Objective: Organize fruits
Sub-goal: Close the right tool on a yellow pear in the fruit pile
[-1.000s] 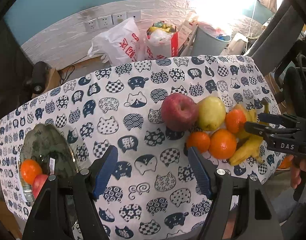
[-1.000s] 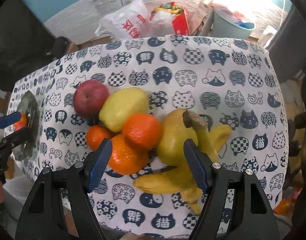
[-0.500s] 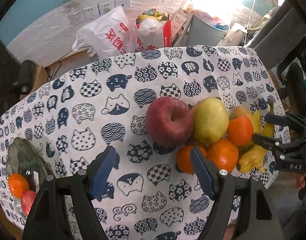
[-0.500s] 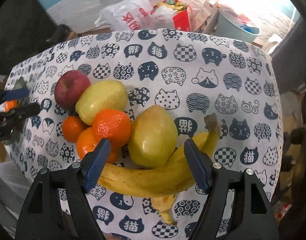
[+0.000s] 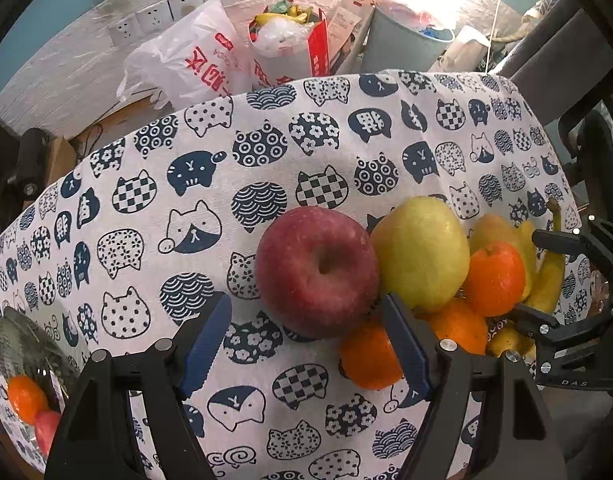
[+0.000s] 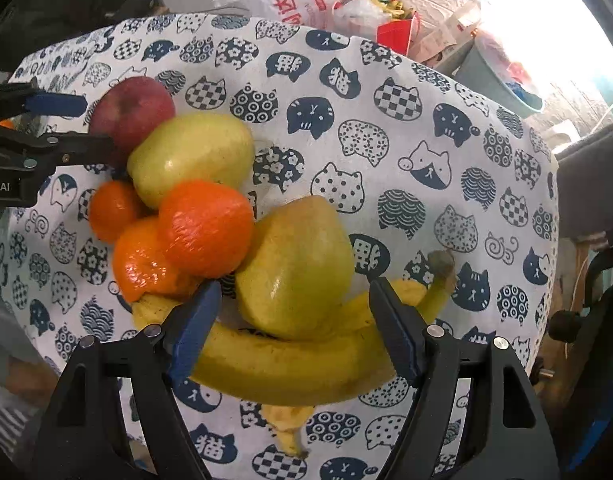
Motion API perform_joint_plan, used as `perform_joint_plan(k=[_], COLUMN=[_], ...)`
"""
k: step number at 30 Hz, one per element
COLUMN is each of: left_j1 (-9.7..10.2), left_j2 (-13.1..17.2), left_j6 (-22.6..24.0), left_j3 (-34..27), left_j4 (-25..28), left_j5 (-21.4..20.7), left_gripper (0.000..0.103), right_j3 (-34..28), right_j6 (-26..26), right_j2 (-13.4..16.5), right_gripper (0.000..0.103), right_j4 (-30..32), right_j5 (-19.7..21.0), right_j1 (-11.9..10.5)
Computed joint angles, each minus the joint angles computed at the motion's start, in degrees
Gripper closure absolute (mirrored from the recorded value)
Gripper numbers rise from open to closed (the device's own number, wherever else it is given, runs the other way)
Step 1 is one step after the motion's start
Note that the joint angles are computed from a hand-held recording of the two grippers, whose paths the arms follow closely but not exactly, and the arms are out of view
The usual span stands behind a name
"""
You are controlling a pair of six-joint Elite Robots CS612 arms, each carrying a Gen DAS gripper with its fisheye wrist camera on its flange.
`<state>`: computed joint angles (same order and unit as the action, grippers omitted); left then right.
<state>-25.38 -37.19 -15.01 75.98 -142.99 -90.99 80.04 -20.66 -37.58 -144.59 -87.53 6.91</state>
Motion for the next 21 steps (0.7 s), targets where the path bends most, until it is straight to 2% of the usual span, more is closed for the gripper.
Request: perform_joint_plan(k=[4, 10, 12, 16, 21], left_j1=[0.02, -0.08, -0.12, -0.13, -0.18], left_j2=[0.83, 1.93, 2.17, 2.59, 3.32], left_j6=[0.75, 2.16, 2.79, 3.45, 4.65], left_j3=[-1.01, -2.24, -2.47, -2.85, -3.57], left_j4=[0.88, 1.41, 1.13, 0.81, 1.92], left_j5=[-0.21, -0.52, -0.43, -0.34, -0.84], left_gripper=[0.024, 0.022, 0.022, 0.022, 0.029], right_j3=[-1.29, -2.73, -2.81, -2.66, -1.74], right_j6=[-0.08, 0.24, 0.23, 1.03, 2.49], right_j2=[0.96, 2.28, 2.37, 2.27, 1.9], right_gripper=[0.028, 0.029, 0.033, 0.033, 0.034], right_j4=[1.01, 1.82, 2.13, 1.72, -0.32], right_j5=[-1.27, -0.9, 0.27, 0.88, 1.04], right_j1=[0.18, 0.12, -0.07, -0.28, -0.41])
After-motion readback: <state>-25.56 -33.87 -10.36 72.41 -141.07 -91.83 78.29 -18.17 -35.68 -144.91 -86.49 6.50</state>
